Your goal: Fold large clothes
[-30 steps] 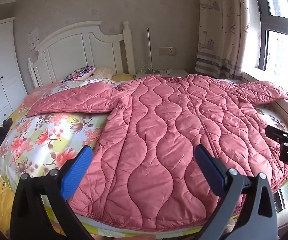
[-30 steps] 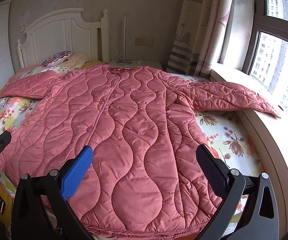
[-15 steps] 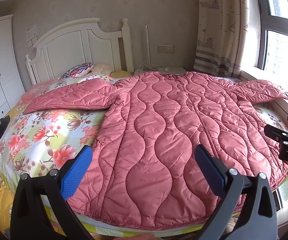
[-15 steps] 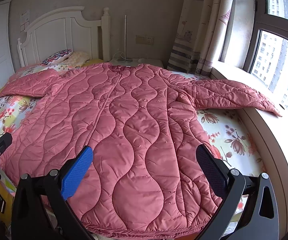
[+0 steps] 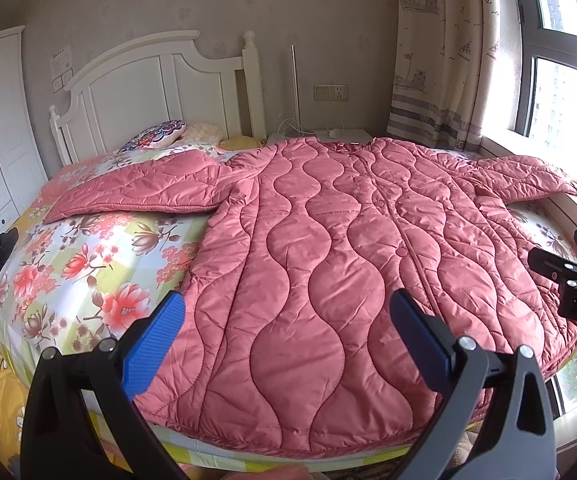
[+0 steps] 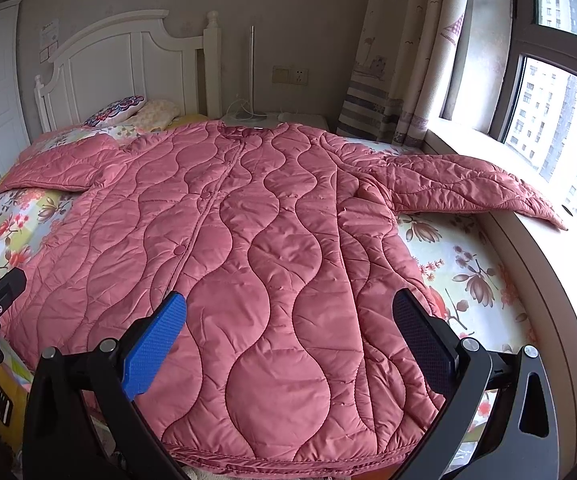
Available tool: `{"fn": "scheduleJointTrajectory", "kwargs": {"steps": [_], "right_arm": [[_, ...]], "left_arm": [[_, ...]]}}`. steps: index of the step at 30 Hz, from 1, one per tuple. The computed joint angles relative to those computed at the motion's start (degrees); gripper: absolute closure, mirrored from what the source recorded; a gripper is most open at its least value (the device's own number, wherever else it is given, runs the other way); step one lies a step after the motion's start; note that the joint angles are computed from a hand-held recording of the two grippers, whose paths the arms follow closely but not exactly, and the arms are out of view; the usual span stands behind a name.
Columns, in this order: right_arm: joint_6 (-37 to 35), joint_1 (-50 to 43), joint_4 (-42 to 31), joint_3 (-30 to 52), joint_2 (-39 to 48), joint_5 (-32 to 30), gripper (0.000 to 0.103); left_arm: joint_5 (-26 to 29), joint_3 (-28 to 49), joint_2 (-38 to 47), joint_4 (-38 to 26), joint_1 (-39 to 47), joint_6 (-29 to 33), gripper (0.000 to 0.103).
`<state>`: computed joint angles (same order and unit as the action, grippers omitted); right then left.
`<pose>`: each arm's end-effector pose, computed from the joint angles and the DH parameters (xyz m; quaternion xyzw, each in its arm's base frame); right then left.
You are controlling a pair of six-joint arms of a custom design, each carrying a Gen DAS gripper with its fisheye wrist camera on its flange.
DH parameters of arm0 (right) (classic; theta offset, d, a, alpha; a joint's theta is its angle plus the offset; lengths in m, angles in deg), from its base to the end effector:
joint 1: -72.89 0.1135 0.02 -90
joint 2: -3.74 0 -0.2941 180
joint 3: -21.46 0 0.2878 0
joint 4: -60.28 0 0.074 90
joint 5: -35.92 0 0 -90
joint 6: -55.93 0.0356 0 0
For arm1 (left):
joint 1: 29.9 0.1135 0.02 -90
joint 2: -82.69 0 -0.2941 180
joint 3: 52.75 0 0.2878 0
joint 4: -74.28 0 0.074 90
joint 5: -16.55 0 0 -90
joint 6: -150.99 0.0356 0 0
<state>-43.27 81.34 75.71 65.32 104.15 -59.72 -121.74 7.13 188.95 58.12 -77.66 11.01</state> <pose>0.3103 0.0496 0.0907 -0.1596 0.8954 0.0421 0.4135 0.2522 -0.2382 0.1008 -0.1142 0.8844 0.0982 0.4418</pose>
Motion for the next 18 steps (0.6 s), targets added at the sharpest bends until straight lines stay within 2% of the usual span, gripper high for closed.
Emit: {"fn": "scheduleJointTrajectory", "kwargs": {"steps": [18], "right_arm": [[0.69,0.97,0.13,-0.80,0.06,0.50,0.004]], "left_arm": [[0.23,-0.78,0.63,0.81,-0.27,-0.45,0.002]]}}
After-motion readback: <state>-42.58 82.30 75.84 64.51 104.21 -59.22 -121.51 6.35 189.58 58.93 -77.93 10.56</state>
